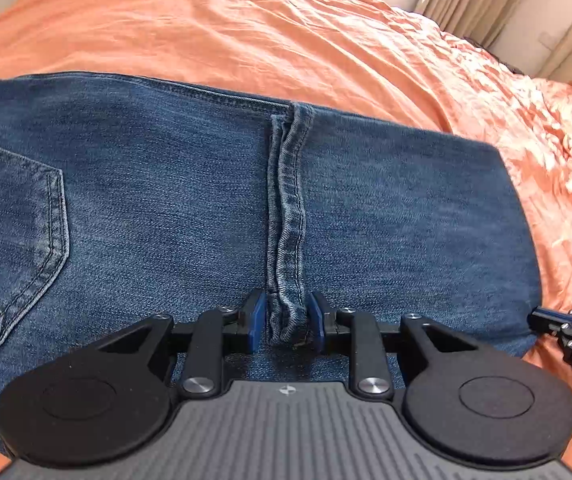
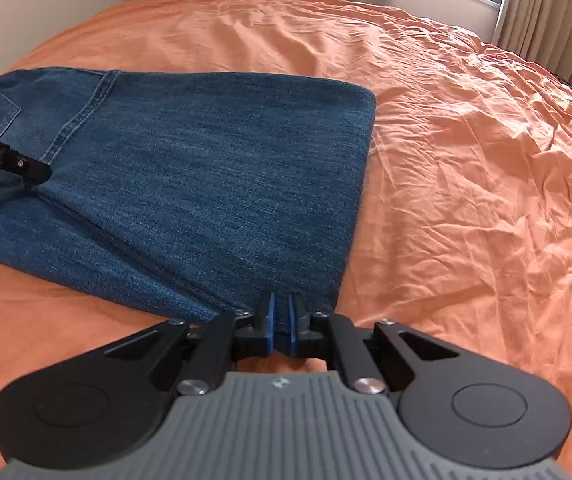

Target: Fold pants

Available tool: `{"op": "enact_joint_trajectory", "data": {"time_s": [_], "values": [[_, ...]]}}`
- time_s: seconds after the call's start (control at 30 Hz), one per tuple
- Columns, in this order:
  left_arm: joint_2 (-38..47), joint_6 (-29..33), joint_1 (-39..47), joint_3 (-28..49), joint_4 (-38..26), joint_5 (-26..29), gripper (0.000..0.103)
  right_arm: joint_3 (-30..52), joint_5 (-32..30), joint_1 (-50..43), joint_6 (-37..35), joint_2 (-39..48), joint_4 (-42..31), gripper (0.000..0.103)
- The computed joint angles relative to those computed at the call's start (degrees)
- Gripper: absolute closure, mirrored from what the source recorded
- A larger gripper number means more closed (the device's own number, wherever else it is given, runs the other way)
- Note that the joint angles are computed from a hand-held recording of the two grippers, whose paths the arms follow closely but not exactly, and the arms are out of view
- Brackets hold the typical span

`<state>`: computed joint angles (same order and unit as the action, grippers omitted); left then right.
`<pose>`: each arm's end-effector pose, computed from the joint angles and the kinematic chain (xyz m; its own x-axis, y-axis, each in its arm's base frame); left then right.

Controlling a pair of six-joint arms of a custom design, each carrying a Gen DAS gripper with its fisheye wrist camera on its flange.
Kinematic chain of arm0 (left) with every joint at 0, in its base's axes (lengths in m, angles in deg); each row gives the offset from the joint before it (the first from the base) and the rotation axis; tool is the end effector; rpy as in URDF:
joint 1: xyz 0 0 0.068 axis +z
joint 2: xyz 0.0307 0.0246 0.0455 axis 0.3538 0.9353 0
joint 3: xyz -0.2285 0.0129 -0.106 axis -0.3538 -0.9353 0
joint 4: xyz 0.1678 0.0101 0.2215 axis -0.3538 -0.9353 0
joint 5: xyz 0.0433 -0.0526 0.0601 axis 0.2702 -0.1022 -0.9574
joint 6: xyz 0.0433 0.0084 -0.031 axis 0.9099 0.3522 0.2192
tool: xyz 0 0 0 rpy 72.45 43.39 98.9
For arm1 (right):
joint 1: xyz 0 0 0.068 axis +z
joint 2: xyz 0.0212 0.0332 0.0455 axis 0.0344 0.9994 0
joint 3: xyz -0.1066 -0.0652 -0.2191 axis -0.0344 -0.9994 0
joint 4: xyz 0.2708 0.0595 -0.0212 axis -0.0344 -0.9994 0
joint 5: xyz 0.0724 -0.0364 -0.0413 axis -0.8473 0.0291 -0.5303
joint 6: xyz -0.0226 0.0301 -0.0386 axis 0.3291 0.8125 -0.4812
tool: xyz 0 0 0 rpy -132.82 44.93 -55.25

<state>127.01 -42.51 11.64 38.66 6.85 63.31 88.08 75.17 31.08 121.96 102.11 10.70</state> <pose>0.3318 -0.0669 0.1081 -0.7931 0.3505 -0.4982 0.5130 0.8253 -0.2361 0.1236 0.0550 0.0814 -0.8153 0.1305 -0.5642 0.1502 0.9886 0.0115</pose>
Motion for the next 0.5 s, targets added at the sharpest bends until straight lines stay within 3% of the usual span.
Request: {"op": "enact_joint_trajectory", "data": {"time_s": [0.1,0.23,0.37,0.5], "values": [[-4.6,0.9,3.5,-1.7,-1.9,4.5,0.072,3.2,-0.5,-0.9,-2.7,-3.8,-5.6,0.097],[-11.7,5.7,11.4,-3.1,-6.5,9.2,0.062,7.4,-1.7,0.7,-5.4,-7.6,-9.5,0.091],[-12.3,5.5,21.3,0.5,-10.5,13.5,0.050,13.2,-2.3,2.8,-9.9,1.9,-3.4,0.089],[-8.5,1.6,31.4,5.3,-9.8,17.8,0.039,19.2,-3.8,3.9,-12.3,14.0,4.6,0.082]]}}
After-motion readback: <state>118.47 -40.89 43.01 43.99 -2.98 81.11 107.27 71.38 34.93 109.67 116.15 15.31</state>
